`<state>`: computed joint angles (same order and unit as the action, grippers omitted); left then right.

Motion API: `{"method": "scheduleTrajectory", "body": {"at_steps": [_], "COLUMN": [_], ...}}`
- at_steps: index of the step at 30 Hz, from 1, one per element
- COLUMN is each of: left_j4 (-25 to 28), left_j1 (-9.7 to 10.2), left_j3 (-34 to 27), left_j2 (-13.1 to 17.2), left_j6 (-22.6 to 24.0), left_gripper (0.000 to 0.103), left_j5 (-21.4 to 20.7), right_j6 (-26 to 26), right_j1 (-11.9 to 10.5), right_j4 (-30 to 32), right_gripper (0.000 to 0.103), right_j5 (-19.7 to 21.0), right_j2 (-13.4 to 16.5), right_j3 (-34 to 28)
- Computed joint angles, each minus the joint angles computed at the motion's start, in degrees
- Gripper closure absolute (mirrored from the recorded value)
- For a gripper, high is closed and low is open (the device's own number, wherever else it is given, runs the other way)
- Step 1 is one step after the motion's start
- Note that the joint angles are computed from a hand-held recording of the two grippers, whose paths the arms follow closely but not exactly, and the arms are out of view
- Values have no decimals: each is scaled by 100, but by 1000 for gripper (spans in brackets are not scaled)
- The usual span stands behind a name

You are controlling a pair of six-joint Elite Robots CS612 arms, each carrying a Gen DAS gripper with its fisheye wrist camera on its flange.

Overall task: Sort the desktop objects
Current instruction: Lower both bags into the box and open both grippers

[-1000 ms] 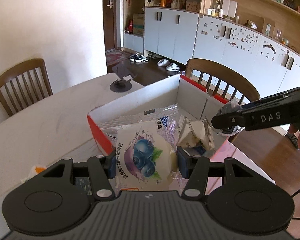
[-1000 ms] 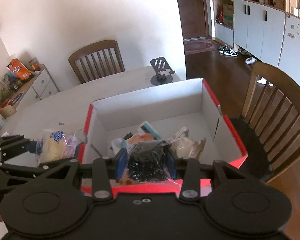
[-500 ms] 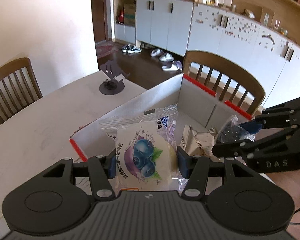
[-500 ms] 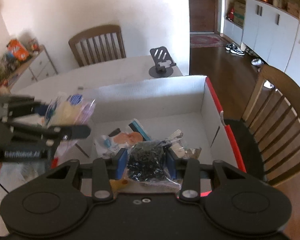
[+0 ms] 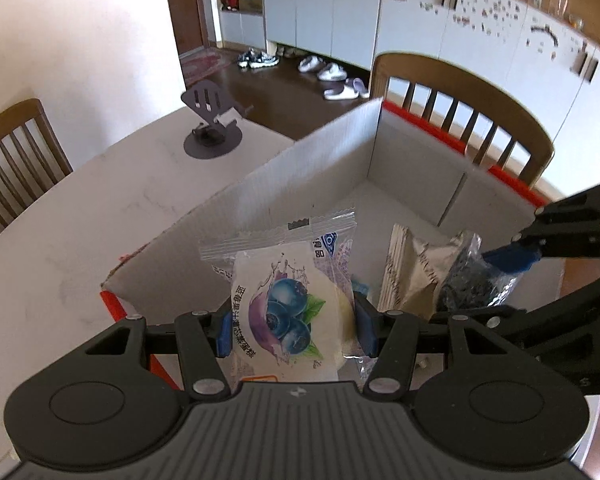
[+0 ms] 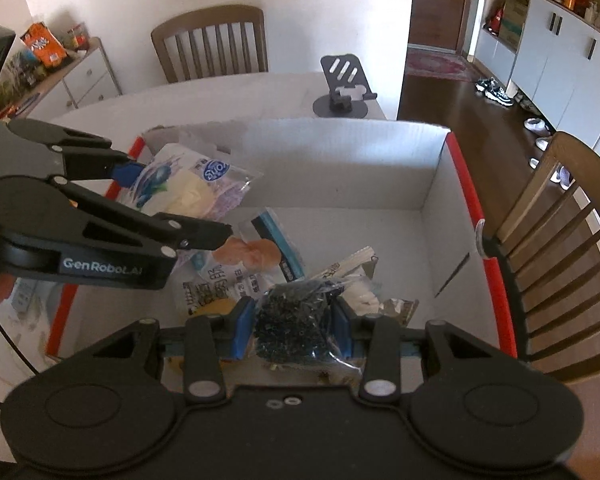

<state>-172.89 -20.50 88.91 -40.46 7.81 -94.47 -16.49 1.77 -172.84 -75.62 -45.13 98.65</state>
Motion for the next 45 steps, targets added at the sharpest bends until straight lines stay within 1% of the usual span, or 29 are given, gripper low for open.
{"method": "scheduleTrajectory", "body": {"at_steps": [4,11,18,22,24,25,27,28,31,34,38,42,45], "left_j4": [210,397,531,601,608,585,543,538,445,365,265,222,168], "left_j1": [-15,-30,-28,-11,-9,-5,-3,-4,-16,-14,-2,33,39], "left_j3": [-77,-190,-228,-236,-226,-216,-193,-179,-113,-60,6,81,156], "left_j2": [66,152,185,192,184,179,167,157,124,91,39,-28,-88], "left_j6": [82,166,215,230,231,207,199,222,238,178,61,-146,-196], "left_gripper": [48,48,47,47,45,43,39,37,34,34,28,28,28], "left_j5": [27,68,63,-31,-70,-106,-152,-175,-157,-186,-196,-287,-292], "right_j6": [-134,-250,-313,-337,-361,-394,-408,-406,-404,-392,-373,-328,-322], "right_j1": [-13,-12,-16,-12,-12,-13,-13,-14,-5,-14,-43,-80,-100], "right_j4": [286,655,757,762,781,801,803,792,730,686,607,498,430], "right_gripper": [63,63,62,60,59,59,53,47,40,40,40,37,36], "right_j5": [30,-23,-32,-49,-40,-21,-14,-4,-34,-47,8,119,187], "right_j2": [38,100,139,152,151,149,144,141,124,96,36,-40,-91], "right_j3": [-96,-222,-260,-263,-263,-262,-250,-241,-204,-159,-86,-5,55]}}
